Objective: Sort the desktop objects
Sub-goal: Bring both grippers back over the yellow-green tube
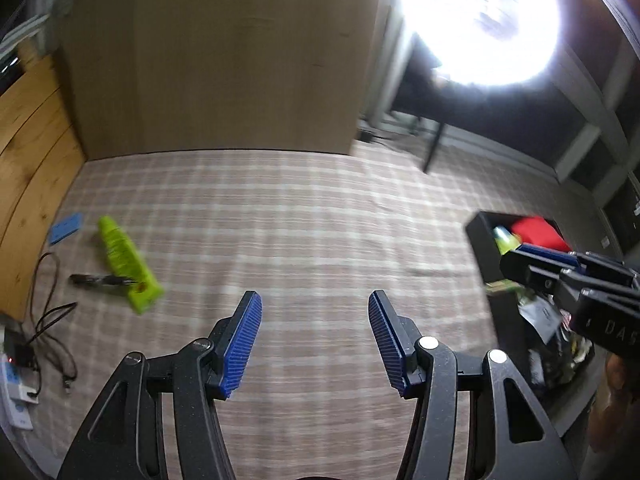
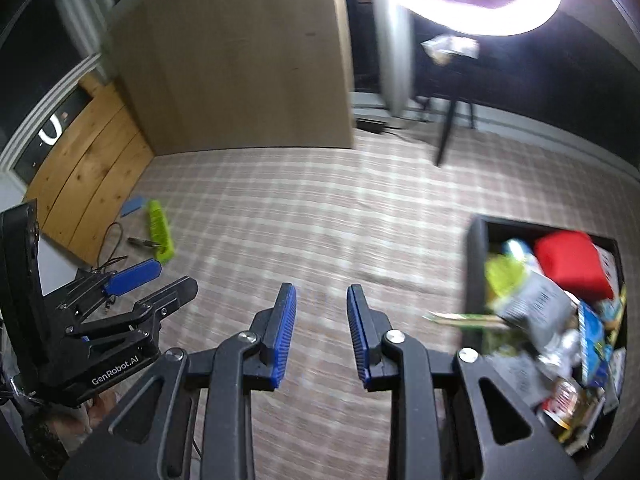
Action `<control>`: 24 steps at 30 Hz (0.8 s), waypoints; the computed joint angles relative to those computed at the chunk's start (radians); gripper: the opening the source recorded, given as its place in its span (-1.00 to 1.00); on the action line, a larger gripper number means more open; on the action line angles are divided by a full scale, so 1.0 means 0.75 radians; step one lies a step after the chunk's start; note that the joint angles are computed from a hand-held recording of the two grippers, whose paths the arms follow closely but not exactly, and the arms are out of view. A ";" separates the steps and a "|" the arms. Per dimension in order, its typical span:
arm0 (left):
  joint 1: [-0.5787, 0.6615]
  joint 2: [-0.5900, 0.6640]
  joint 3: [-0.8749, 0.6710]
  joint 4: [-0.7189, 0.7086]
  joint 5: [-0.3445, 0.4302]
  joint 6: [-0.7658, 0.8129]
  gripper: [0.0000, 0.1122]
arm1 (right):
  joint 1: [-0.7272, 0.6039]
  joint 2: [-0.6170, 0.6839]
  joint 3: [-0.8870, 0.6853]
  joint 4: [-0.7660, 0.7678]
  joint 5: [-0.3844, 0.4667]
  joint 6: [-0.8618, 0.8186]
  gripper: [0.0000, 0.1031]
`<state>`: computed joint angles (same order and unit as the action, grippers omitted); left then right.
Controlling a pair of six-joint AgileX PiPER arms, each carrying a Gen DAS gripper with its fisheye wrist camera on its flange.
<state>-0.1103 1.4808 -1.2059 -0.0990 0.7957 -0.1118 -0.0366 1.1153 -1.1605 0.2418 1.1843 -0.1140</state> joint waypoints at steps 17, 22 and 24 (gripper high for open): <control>0.710 0.306 -0.177 -0.369 0.019 0.471 -0.06 | 0.731 0.683 -0.467 -0.240 -0.214 0.442 -0.49; 0.796 0.457 -0.287 -0.411 0.043 0.498 -0.08 | 0.773 0.911 -0.671 -0.191 -0.184 0.404 -0.49; 0.821 0.521 -0.331 -0.420 0.053 0.501 -0.10 | 0.775 1.011 -0.764 -0.153 -0.158 0.388 -0.49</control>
